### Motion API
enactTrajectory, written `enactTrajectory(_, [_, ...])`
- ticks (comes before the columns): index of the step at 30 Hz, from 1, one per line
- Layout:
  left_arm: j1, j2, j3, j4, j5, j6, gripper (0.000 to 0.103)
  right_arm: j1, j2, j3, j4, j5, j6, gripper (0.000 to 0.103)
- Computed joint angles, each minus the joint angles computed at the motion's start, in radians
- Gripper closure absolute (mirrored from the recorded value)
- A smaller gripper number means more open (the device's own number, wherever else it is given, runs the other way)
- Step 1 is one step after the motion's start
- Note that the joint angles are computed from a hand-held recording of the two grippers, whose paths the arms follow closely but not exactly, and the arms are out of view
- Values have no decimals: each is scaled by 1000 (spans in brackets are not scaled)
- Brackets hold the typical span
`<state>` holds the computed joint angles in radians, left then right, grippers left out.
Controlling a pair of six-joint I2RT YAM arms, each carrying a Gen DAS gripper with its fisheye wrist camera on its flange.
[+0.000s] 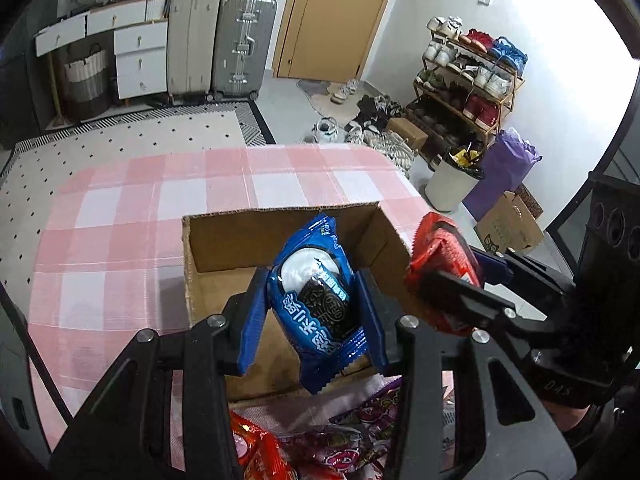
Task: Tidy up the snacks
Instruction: 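Carry both packs into the SF box and open both tools, then withdraw both tools from the box back over the snack pile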
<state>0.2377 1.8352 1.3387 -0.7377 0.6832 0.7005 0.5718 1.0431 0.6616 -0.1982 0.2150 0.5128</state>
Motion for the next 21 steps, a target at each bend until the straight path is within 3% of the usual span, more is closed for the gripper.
enactTrajectory(10, [-73, 129, 36, 65, -58, -66, 62, -81, 130, -39, 110, -79, -11, 58])
enactTrajectory(11, [-75, 140, 44, 67, -68, -77, 60, -84, 140, -38, 118, -75, -13, 49])
enactTrajectory(14, [-69, 174, 79, 53, -65, -99, 35, -78, 122, -53, 135, -15, -11, 18])
enactTrajectory(15, [-64, 161, 62, 79, -69, -110, 23, -75, 111, -60, 139, 1, -12, 17])
enactTrajectory(16, [-51, 149, 48, 93, -60, -102, 21, -76, 91, -72, 147, 4, -16, 17])
enactTrajectory(21, [-20, 106, 18, 100, -39, -76, 21, -43, -16, -91, 86, 57, -14, 17])
